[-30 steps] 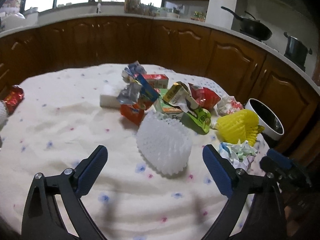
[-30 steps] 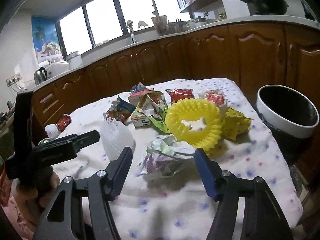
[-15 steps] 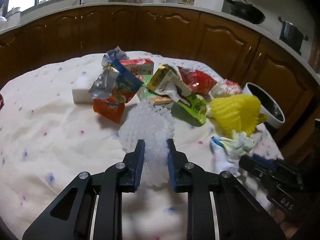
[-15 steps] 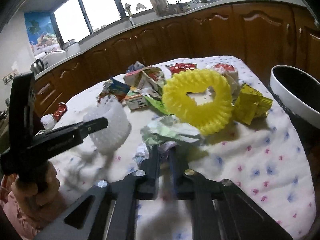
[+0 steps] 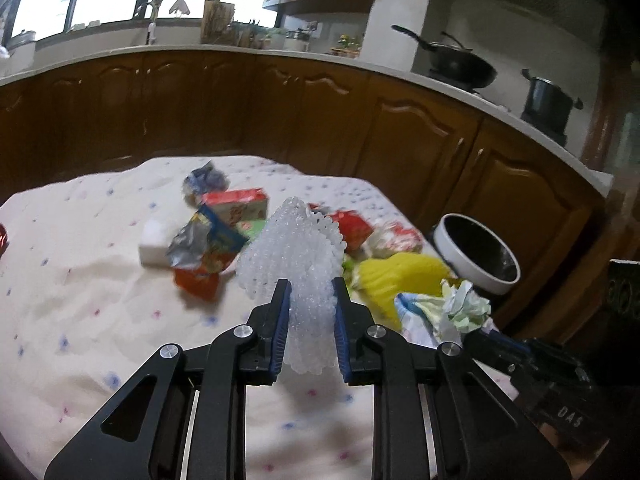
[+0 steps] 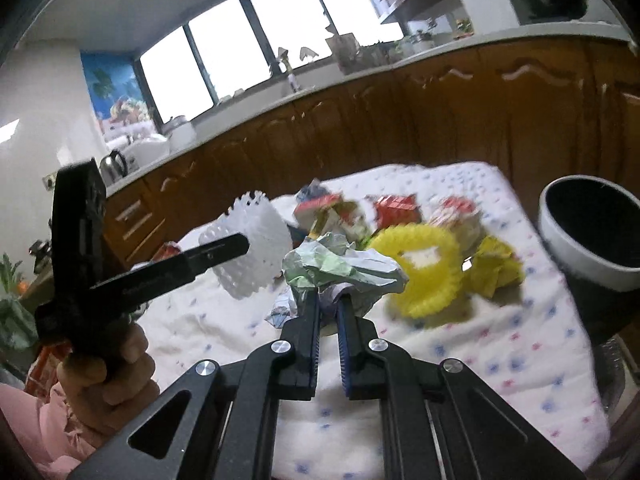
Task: Collect trash
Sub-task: 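Grasp the white foam net with the left tool while the right tool grasps crumpled foil wrapper, then carry both items over the bin and open both tools to drop them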
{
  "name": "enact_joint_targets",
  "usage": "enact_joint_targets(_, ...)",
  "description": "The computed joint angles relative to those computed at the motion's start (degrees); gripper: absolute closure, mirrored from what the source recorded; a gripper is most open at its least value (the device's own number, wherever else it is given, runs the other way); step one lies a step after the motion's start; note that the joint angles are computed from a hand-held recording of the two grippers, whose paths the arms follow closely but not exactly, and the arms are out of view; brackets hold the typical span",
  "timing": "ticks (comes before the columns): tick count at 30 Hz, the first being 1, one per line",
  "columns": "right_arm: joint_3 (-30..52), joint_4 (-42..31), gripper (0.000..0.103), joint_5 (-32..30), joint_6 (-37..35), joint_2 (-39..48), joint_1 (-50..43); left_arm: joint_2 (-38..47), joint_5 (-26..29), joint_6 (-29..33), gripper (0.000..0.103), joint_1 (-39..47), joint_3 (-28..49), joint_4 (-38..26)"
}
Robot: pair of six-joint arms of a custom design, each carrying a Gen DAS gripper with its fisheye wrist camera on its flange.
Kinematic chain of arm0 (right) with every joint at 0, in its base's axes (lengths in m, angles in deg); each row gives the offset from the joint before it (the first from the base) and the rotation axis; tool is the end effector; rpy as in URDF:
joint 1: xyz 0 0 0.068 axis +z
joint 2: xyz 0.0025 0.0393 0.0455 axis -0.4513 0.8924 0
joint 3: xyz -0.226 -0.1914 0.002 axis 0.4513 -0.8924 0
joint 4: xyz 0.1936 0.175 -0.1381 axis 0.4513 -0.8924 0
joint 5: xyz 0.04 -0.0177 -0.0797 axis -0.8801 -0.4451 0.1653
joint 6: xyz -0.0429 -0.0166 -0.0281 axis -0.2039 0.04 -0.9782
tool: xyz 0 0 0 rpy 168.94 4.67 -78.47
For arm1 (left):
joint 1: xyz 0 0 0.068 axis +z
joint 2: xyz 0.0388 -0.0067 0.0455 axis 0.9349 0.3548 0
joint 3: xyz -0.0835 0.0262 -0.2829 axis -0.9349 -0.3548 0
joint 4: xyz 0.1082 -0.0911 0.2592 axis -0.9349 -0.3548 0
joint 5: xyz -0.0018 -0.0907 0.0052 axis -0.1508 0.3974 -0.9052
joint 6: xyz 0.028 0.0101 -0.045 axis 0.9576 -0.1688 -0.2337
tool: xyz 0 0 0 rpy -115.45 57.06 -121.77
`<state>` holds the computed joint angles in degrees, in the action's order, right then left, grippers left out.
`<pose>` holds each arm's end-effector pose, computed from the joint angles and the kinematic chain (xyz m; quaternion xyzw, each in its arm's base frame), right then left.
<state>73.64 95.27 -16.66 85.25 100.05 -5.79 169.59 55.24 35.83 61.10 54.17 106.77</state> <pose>0.3008 0.1313 0.1068 -0.1879 0.8352 0.3017 0.4196 0.2914 -0.0406 0.1177 -0.0658 0.8796 -0.0874 0.4629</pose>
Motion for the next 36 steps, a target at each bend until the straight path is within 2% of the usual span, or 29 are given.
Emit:
enact_joint_targets(13, 2.0, -2.7, 0.095, -1.2, 0.2, -1.4, -14.6, 4.9, 1.2, 1.6, 0.084, -8.7, 10.9, -4.3)
enact_joint_targets(17, 5.1, -4.2, 0.095, -2.0, 0.6, 1.2, -18.9, 9.3, 1.5, 2.2, 0.084, -12.1, 17.2, -6.9)
enact_joint_targets(20, 7.1, -5.8, 0.095, -2.1, 0.1, 2.6, -21.5, 12.4, 3.9, 1.8, 0.084, -13.2, 21.9, -9.3)
enact_joint_targets(27, 15.5, -12.7, 0.095, -1.9, -2.5, 7.8, -26.9, 21.3, 6.7, 2.8, 0.084, -15.9, 35.3, -16.4)
enact_joint_targets(30, 20.0, -16.8, 0.095, -1.8, -4.2, 10.1, -27.8, 26.0, 9.0, 2.5, 0.084, -16.0, 43.0, -21.8)
enact_joint_targets(36, 30.8, -26.7, 0.095, 1.0, -8.5, 15.8, -28.3, 37.2, 9.3, 3.8, 0.084, -16.8, 62.1, -34.5)
